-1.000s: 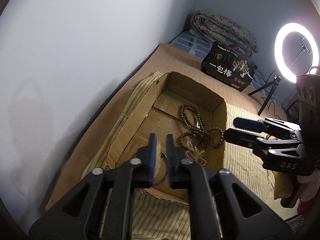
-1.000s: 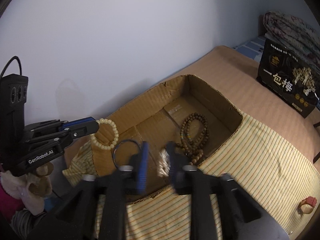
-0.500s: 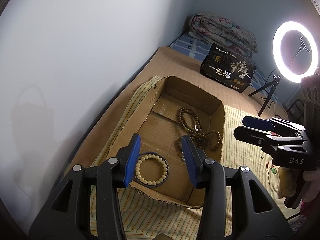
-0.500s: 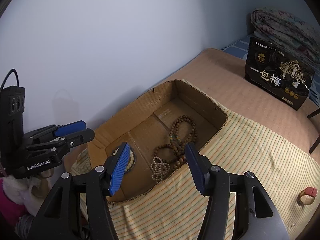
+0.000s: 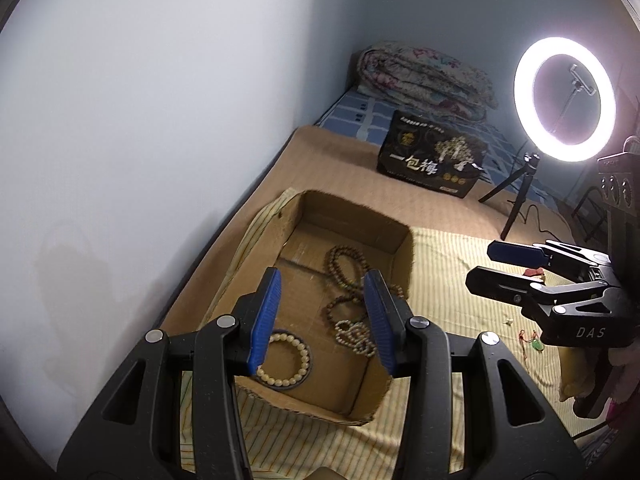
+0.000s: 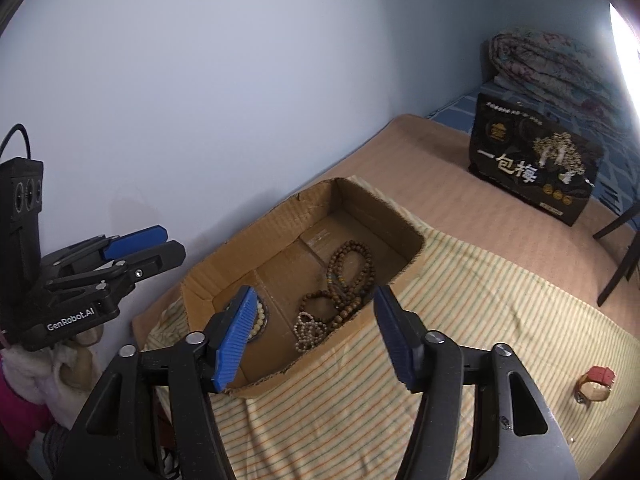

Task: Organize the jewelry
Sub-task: 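Withdraw both tools from the box back toward the cloth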

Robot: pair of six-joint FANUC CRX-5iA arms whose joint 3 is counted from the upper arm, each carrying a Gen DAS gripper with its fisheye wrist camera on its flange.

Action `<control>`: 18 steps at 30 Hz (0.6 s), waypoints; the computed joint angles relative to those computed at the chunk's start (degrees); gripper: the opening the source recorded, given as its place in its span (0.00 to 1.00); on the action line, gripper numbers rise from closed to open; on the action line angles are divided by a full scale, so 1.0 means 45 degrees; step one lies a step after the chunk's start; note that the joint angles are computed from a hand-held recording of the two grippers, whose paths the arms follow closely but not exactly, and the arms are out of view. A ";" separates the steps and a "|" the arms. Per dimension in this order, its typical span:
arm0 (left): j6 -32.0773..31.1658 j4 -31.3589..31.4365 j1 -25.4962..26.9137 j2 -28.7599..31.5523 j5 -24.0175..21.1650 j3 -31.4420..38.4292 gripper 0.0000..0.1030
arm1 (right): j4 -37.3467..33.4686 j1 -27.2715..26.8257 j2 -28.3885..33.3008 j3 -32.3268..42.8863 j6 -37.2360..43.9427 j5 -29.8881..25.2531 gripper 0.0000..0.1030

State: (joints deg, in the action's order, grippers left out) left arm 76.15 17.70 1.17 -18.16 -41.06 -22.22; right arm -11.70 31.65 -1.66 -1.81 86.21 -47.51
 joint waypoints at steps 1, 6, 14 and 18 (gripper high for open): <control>0.0025 -0.0058 -0.0103 -0.0005 0.0015 0.0063 0.42 | 0.0048 -0.0033 -0.0120 -0.0089 -0.0058 0.0069 0.64; 0.0424 -0.0718 -0.0927 0.0068 0.0112 0.0588 0.42 | 0.0383 -0.0242 -0.0680 -0.0487 -0.0226 0.0179 0.65; 0.1531 -0.2169 -0.2497 0.0409 0.0115 0.1591 0.43 | 0.0778 -0.0930 -0.1593 -0.1187 -0.0362 0.0205 0.67; 0.2100 -0.2761 -0.3275 0.0664 -0.0053 0.2108 0.52 | 0.0875 -0.1401 -0.2054 -0.1521 -0.0416 0.0173 0.67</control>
